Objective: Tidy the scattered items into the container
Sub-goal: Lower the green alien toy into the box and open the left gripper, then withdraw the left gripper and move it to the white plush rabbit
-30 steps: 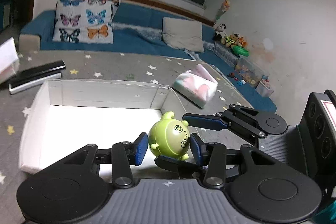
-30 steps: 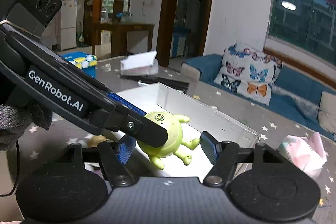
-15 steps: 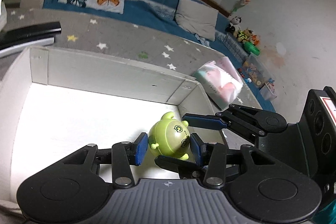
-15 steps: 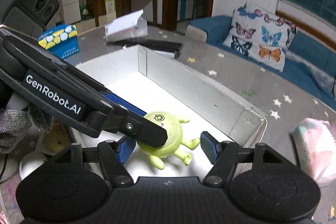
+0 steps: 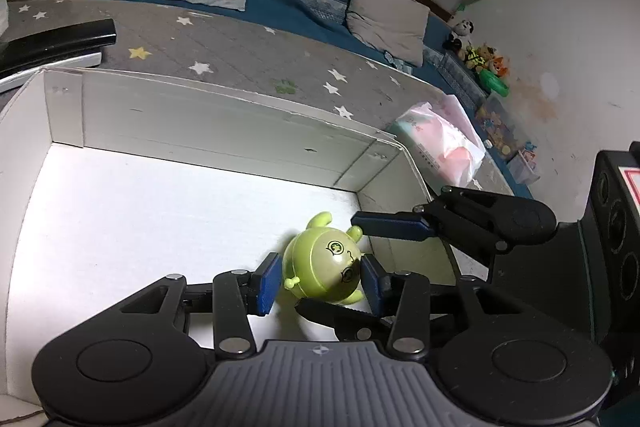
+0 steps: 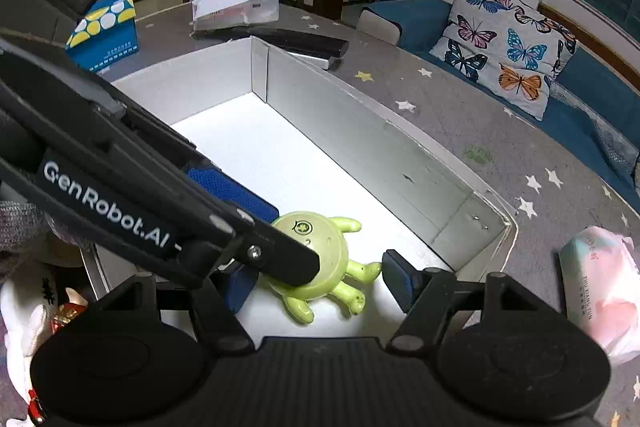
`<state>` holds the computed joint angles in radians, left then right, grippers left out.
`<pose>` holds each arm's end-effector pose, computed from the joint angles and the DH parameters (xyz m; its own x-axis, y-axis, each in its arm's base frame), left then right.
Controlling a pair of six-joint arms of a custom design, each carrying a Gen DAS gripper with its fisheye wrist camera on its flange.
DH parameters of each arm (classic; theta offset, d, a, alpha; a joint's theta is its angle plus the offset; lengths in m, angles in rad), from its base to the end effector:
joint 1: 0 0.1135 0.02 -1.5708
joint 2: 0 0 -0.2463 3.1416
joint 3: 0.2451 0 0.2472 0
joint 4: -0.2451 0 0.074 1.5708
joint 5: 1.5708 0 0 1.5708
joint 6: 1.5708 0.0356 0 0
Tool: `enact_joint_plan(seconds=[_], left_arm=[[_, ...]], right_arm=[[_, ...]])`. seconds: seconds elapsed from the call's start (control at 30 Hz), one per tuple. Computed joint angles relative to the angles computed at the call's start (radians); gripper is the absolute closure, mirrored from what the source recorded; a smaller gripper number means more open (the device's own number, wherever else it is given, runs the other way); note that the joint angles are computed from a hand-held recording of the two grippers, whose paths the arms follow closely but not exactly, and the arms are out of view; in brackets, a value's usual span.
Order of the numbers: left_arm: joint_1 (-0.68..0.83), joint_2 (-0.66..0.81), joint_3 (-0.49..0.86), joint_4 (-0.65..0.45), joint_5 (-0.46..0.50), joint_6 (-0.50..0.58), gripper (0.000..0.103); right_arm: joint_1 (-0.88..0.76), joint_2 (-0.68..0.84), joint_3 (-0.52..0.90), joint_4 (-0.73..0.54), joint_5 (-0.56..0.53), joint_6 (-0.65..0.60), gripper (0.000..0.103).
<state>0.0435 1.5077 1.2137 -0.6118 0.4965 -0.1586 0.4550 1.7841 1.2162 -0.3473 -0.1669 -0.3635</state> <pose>0.3168 -0.0032 0.2644 -0.8166 -0.1745 -0.5501 0.1281 0.8746 -0.4676 0.3325 0.1693 0.1893 -0.4791 -0.6247 -0.6166 -0.7432 0.6625 -0.0937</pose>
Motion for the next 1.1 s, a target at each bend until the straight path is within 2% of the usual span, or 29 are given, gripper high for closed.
enact_joint_plan(seconds=[0.37, 0.63, 0.83, 1.1], left_arm=[[0.021, -0.028, -0.017, -0.004, -0.008, -0.005, 0.057], [0.039, -0.097, -0.046, -0.023, -0.017, -0.001, 0.057], [0.050, -0.199, -0.086, -0.051, -0.031, 0.015, 0.058], [0.065, -0.383, -0.165, -0.117, -0.041, 0.040, 0.057]], right_arm=[[0.003, -0.028, -0.042, 0.035, 0.010, 0.021, 0.028], [-0.003, -0.141, -0.146, 0.088, 0.014, 0.064, 0.026], [-0.003, -0.286, -0.261, 0.128, 0.025, 0.097, 0.026], [0.045, -0.566, -0.434, 0.124, 0.014, 0.137, 0.027]])
